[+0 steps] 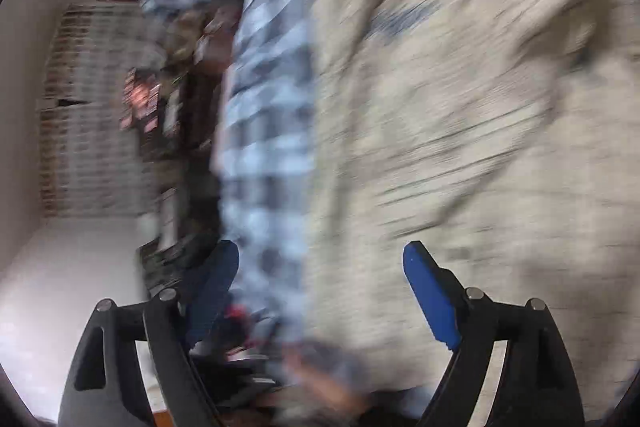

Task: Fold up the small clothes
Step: 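Lift the grasped side with the right gripper, fold it over the front, release, then grasp the folded sleeve again with the right gripper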

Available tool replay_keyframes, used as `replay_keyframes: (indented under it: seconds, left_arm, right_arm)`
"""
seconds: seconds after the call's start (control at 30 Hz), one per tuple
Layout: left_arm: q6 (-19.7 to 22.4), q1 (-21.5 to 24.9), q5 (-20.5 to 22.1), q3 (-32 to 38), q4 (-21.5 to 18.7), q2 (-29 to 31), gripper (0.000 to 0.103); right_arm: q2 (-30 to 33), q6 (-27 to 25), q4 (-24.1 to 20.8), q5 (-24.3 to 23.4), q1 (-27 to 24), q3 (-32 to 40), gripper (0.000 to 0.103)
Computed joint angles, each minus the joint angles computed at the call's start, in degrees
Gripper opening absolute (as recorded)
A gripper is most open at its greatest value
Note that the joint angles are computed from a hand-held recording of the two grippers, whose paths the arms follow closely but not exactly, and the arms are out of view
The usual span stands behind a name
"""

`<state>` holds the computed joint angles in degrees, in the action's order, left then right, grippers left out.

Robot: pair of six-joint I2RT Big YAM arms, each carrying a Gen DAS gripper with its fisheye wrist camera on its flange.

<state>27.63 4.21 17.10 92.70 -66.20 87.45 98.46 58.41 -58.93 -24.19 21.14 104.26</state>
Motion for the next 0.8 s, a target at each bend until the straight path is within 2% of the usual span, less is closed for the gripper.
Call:
replay_keyframes:
  seconds: [0.1,0.2,0.3,0.37,0.43,0.5,0.6,0.63,0.7,0.77,0.8]
  left_arm:
    - [0.0,0.13,0.94,0.73,-1.33,0.47,0.103]
    - [-0.03,-0.08,0.92,0.73,-1.47,0.51,0.103]
    - [-0.04,-0.41,0.6,0.48,-1.31,0.57,0.103]
    - [0.13,-0.68,-0.01,0.11,-0.89,0.59,0.103]
    - [0.26,-1.03,-0.8,-0.13,-0.85,0.78,0.103]
    - [0.43,-1.25,-1.31,-0.41,-0.85,0.93,0.103]
    - [0.77,-1.78,-2.72,-0.95,-0.68,1.19,0.103]
    - [0.77,-1.92,-3.05,-1.06,-0.7,1.27,0.103]
    - [0.69,-2.07,-3.36,-1.02,-0.91,1.54,0.103]
    - [0.62,-2.19,-3.51,-0.97,-1.03,1.69,0.103]
    - [0.55,-2.27,-3.59,-0.94,-0.96,1.74,0.103]
  right_arm:
    - [-2.11,-7.79,-14.75,21.84,-1.06,1.6,0.082]
    - [-2.07,-10.33,-24.19,34.3,-3.1,1.55,0.082]
    - [-0.45,-12.51,-27.07,38.8,-5.79,-0.05,0.082]
    - [2.87,-13.1,-30.19,42.3,-6.26,1.17,0.082]
    - [6.23,-15.67,-29.75,44.84,-6.26,3.4,0.082]
    - [6.59,-19.43,-28.18,48.45,-6.06,2.94,0.082]
    - [11.29,-23.35,-30.26,54.6,-5.78,6.4,0.079]
    - [12.1,-24.38,-30.33,55.03,-6.19,6.64,0.072]
    - [11.9,-26.88,-28.29,52.88,-7.28,5.34,0.002]
    - [10.3,-28.57,-26.4,49.46,-8.53,3.04,0.002]
    - [8.94,-29.93,-25.12,51.77,-8.58,1.48,0.002]
